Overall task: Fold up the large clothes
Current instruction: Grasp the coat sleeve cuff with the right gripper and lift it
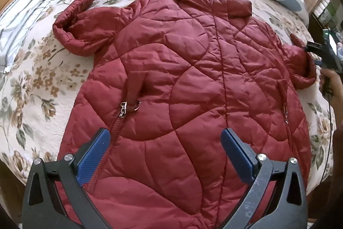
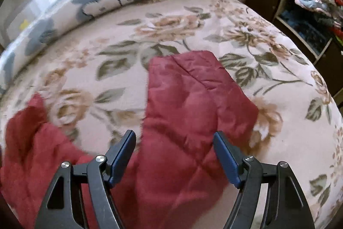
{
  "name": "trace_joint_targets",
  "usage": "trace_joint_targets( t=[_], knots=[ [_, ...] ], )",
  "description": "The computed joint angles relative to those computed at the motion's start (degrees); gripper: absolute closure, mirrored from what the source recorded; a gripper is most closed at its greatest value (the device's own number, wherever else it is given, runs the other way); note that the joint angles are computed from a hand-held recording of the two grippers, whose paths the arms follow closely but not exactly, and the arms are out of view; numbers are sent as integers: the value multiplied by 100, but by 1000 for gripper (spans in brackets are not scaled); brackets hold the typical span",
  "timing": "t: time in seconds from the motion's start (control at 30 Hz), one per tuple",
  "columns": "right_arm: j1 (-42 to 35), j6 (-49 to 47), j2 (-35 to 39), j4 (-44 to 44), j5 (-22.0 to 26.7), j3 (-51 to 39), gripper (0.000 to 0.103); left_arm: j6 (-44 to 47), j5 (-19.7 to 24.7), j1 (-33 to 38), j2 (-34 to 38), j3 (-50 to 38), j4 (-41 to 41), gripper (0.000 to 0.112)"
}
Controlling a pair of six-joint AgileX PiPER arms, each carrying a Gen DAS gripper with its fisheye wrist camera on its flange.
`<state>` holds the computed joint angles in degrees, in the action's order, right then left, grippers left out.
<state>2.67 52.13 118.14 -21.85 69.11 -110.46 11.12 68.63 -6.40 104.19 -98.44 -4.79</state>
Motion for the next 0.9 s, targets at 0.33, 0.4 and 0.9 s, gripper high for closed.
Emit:
trace_joint_targets(
  t=[0.33, 0.4, 0.9],
  knots=[
    [-263, 75, -528, 345, -1071, 1109, 93, 19, 82, 24, 178, -100, -36, 9],
    [-231, 29, -777, 388, -1346, 1335, 94, 38, 59, 59, 173, -99, -81, 9],
    [1445, -503, -1603, 1096, -2838, 1873, 94, 437, 90, 354, 149, -78, -498, 9]
  ],
)
